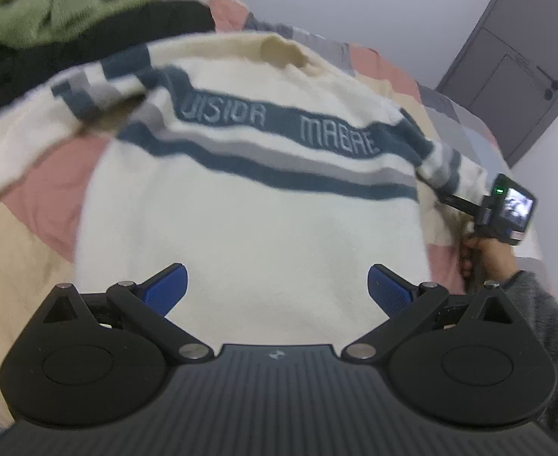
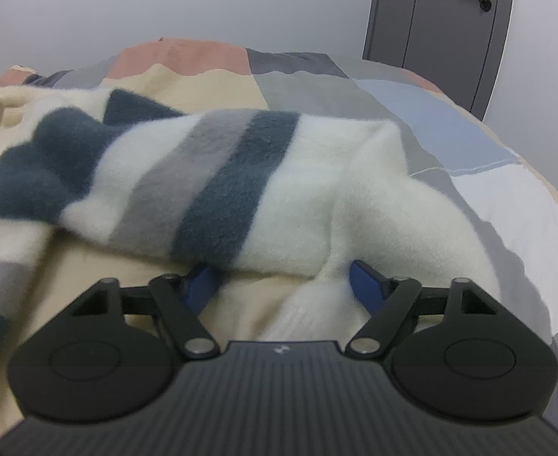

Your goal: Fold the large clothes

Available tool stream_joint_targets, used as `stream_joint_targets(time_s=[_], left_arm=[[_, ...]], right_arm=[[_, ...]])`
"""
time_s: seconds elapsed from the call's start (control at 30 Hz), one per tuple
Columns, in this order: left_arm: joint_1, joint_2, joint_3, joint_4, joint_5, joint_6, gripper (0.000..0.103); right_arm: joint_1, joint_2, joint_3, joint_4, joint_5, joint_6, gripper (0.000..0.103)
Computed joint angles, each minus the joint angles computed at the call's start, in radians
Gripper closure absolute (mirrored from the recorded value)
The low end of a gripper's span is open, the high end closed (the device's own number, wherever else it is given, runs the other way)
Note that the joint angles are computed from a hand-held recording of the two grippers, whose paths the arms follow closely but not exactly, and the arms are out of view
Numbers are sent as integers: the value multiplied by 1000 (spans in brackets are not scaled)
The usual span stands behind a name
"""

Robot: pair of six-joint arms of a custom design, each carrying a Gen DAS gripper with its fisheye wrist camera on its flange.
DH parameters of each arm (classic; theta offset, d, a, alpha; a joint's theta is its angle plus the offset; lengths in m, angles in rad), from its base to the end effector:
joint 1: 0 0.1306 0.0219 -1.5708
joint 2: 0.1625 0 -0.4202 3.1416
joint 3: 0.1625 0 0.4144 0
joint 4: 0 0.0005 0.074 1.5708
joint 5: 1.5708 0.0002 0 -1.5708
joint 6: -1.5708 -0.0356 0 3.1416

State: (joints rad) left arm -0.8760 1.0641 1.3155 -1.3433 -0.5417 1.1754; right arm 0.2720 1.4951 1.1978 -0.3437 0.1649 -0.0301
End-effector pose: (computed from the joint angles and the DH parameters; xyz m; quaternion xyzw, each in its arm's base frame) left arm 0.2246 -0.2417 0.5364 -0.2023 0.9161 -0.0606 0.3407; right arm 0.5237 0.1395 0.3624 -0.0708 0.8888 -0.0056 0.4528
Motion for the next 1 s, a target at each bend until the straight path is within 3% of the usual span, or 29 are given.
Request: stream_joint_targets(time_s=[0.1, 0.17, 0.27, 0.4, 0.5, 0.67, 0.8, 1.0], left_arm=[[13, -1, -7, -2, -2, -46, 1], [24, -4, -23, -10, -12, -56, 1], [53, -23, -77, 19, -7, -90, 1], [89, -65, -170, 72, -28, -120, 1], [128, -117, -250, 131, -68, -160, 1], [268, -164, -333, 214, -11, -252, 1], [354, -210, -376, 270, 63, -266, 1], [360, -262, -389, 272, 53, -250, 1]], right_arm=[[-5, -9, -4, 7, -1, 2, 54], [-12, -18, -2, 0, 0, 10, 80], [-31, -32, 23, -52, -33, -3, 92], [-26, -78, 47, -93, -31, 31, 99], [-16, -128, 77, -129, -45, 1, 100], [32, -197, 165, -242, -65, -25, 100], [106, -254, 237, -304, -109, -39, 100], [278, -306, 319, -370, -157, -22, 100]])
